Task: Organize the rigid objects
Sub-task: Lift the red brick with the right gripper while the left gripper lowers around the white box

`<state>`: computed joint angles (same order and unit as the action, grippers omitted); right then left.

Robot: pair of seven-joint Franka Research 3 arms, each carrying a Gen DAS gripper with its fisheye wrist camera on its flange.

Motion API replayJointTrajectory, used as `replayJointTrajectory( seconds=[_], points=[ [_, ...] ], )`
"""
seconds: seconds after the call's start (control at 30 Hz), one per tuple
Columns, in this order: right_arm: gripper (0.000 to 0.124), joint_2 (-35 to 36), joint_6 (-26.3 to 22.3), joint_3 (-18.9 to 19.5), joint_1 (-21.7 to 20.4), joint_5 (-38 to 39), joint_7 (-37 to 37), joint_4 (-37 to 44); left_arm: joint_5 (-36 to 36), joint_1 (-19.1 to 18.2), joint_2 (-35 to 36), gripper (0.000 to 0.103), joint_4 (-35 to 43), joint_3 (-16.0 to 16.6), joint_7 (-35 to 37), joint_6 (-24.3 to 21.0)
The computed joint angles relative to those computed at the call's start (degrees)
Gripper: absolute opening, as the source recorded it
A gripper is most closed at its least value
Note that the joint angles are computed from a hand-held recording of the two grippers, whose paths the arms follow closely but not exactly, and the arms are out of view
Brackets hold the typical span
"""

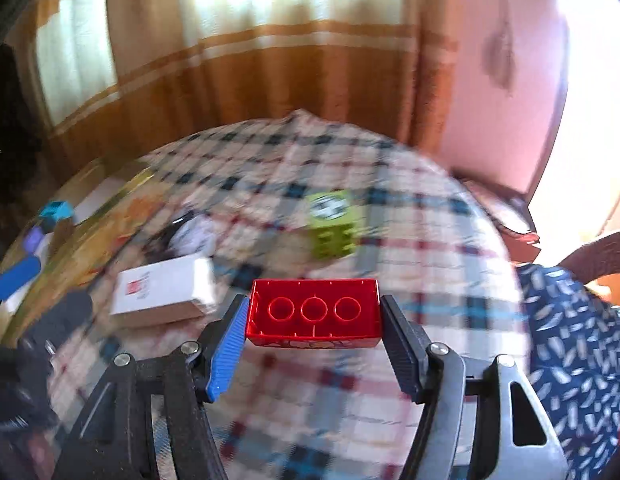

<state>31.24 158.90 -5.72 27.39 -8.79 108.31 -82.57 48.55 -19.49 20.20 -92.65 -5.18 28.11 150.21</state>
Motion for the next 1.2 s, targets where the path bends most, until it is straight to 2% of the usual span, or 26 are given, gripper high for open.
replayJointTrajectory(
  seconds=[0.13, 0.2, 0.33, 0.47, 0.6, 0.8, 1.03, 1.13, 1.17, 1.2],
  points=[
    [0.066, 0.36, -0.27, 0.91, -1.69, 2.65, 0.87, 0.43, -6.66, -0.12, 5.24, 0.103, 6.94, -1.58, 4.56, -5.43],
    [0.066, 0.53, -0.19, 1.53, -2.26, 3.71, 0.30, 0.70, -8.31, -0.94, 6.84, 0.103, 9.51, -1.22, 5.14, -7.67],
    [0.066, 0.76, -0.08, 0.86, -1.65, 3.73, 0.43, 0.98, -10.20, -1.85, 9.15, 0.102, 13.05, -0.43, 4.58, -9.32],
    [0.066, 0.74, 0.04, 1.96, -2.87, 6.02, -0.01, 0.78, -14.40, -1.38, 11.24, 0.103, 15.67, -0.92, 5.43, -10.73],
    [0.066, 0.22, 1.63, 1.47, -2.70, 6.53, 0.76, -0.35, -14.39, -2.63, 12.12, 0.103, 17.34, 0.01, 5.03, -12.09],
    [0.066, -0.38, 3.36, 1.39, -3.10, 8.06, 1.85, -1.73, -15.00, -2.40, 11.95, 0.103, 16.90, -0.10, 4.93, -10.31],
    [0.066, -0.72, 3.80, 2.14, -3.67, 8.95, 0.98, -2.24, -21.92, -1.63, 18.02, 0.102, 26.17, -1.93, 12.23, -17.53],
    [0.066, -0.74, 4.05, 2.47, -3.67, 9.27, 0.13, -2.22, -21.97, -1.80, 16.95, 0.102, 24.16, -1.17, 11.84, -14.69],
    [0.066, -0.61, 4.14, 2.60, -3.72, 9.46, -0.13, -2.08, -22.30, -1.50, 16.48, 0.100, 23.20, -1.27, 11.97, -13.50],
    [0.066, -0.68, 4.41, 2.91, -3.89, 9.76, -0.64, -2.22, -23.04, -0.81, 15.93, 0.092, 21.93, -1.77, 12.72, -11.76]
  ],
)
